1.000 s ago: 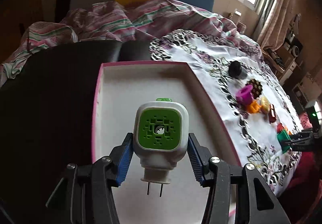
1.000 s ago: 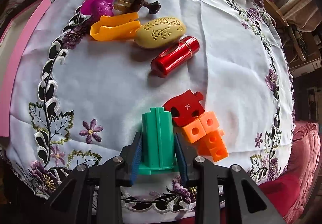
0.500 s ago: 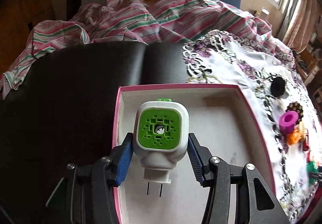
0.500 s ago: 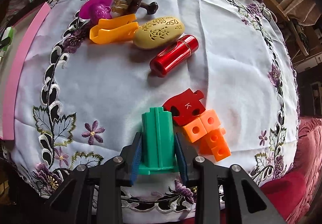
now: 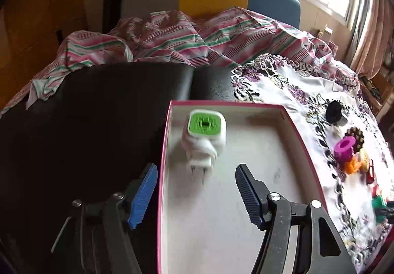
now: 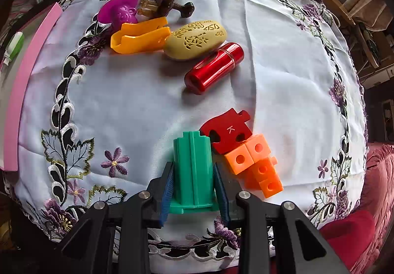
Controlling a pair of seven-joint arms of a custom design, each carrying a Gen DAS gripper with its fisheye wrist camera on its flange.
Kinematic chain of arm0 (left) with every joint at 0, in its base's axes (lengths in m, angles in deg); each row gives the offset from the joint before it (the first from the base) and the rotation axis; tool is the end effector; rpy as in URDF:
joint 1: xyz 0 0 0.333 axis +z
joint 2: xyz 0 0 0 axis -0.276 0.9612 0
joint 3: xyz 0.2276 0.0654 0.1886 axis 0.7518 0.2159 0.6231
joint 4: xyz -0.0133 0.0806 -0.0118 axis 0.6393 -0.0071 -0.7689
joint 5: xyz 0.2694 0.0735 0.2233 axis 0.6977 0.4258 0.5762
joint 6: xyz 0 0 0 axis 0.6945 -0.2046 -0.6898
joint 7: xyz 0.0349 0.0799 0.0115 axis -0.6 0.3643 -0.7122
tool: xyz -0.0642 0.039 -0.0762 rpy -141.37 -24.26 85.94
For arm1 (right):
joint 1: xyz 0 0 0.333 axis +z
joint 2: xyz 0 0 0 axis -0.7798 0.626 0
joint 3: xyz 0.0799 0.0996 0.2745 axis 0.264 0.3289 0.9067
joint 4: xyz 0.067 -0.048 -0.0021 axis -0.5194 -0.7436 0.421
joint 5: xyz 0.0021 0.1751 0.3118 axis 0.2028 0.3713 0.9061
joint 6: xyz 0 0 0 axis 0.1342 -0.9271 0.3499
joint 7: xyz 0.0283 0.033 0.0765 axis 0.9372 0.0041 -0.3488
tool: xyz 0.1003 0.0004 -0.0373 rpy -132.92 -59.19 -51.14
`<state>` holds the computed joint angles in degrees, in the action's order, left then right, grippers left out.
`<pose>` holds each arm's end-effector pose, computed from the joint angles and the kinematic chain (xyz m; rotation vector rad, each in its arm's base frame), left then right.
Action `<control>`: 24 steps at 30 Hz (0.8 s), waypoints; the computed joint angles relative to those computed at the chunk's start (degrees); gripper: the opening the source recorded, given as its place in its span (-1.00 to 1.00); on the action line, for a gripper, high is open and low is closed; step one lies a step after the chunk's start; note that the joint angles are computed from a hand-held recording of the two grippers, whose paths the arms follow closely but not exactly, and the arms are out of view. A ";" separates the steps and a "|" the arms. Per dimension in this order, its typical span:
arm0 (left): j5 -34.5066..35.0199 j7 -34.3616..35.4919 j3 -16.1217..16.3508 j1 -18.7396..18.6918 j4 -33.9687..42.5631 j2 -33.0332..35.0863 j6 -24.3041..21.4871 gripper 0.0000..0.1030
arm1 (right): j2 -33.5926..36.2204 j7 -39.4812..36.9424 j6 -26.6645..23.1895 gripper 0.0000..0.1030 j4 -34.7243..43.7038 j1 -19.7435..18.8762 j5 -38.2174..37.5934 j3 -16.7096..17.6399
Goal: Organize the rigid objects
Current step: 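Carry the plug device into the pink tray with the left gripper while the right gripper grasps the green spool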
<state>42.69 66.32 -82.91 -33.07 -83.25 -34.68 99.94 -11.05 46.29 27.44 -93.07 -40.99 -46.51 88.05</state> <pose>0.6089 -0.2319 0.5013 -1.9403 1.6808 -0.6884 0.6008 0.1154 0.5171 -2.3989 1.9503 -0.2538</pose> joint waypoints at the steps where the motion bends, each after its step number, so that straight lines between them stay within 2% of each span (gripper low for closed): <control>1: 1.49 -1.79 0.35 -0.79 -1.79 -1.52 0.01 0.30 | -0.17 -0.18 -0.15 -0.39 -0.07 -0.07 -0.03 -0.02; 4: 4.78 -7.16 -0.60 -1.62 -7.88 -6.21 0.66 0.30 | -0.75 -0.78 -0.69 -0.39 -0.29 -0.35 0.11 -0.12; 8: 8.12 -12.83 -3.18 -1.55 -11.75 -9.70 -1.83 0.30 | -1.25 -1.56 -2.02 -0.39 -0.18 -0.69 0.14 -0.28; 15: 11.27 -17.40 -6.78 -0.14 -15.51 -13.56 -4.54 0.30 | -3.08 -3.84 -3.02 -0.41 -0.98 -1.71 1.67 -0.49; 24: 13.66 -19.65 -8.92 1.73 -17.68 -16.22 -5.55 0.35 | -6.34 -5.87 -3.01 -0.41 -2.75 -2.70 1.96 -1.13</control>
<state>56.35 46.67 -91.83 -31.34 -100.94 -50.90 94.39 -17.39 40.42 24.43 -95.82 -43.69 -44.55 86.92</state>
